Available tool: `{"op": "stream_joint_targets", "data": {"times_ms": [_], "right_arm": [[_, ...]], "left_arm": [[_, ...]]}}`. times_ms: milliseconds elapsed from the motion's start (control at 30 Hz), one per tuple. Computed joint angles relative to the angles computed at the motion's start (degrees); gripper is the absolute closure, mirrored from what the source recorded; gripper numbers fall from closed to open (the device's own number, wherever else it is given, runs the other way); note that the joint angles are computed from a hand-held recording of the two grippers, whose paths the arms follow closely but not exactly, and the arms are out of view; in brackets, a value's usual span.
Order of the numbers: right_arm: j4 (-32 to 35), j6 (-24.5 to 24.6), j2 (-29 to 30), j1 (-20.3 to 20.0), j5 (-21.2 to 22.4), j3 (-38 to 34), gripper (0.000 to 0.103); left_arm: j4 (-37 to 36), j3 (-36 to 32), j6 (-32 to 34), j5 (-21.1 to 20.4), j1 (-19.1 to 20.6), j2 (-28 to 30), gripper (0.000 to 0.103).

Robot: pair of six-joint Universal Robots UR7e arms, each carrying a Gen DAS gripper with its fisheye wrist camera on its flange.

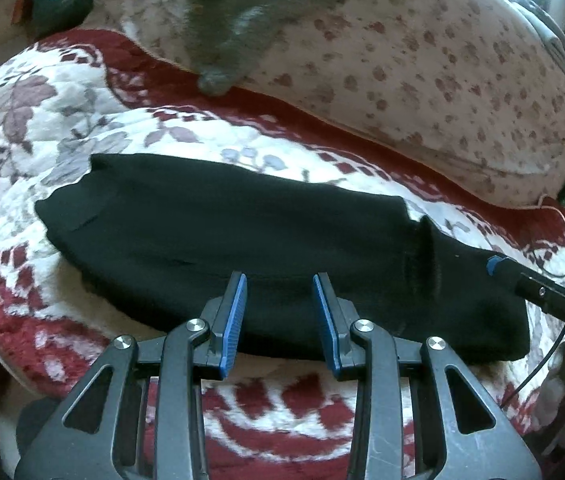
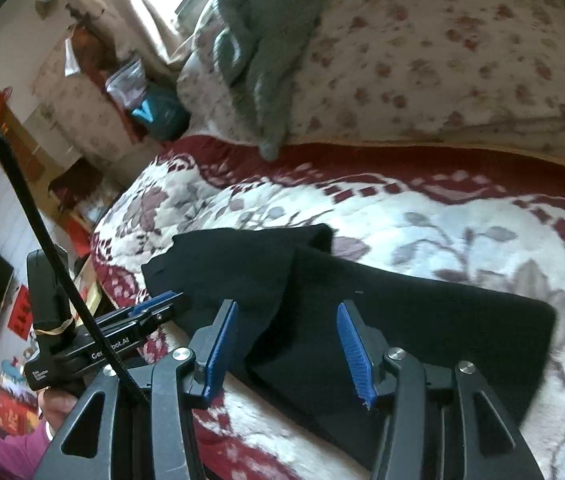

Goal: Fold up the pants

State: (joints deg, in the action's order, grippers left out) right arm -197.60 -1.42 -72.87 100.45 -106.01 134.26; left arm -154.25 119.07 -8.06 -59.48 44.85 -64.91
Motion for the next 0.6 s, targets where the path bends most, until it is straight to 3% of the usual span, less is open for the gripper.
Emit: {"op": "stream_joint_targets", "data": {"times_ms": [600], "right_arm": [[10.57, -4.09, 12.01, 2.6, 2.44, -15.21, 0.05]], "left_arm": [[2.58, -0.7, -6.86, 0.06, 6.77, -5.27, 0.071]]}}
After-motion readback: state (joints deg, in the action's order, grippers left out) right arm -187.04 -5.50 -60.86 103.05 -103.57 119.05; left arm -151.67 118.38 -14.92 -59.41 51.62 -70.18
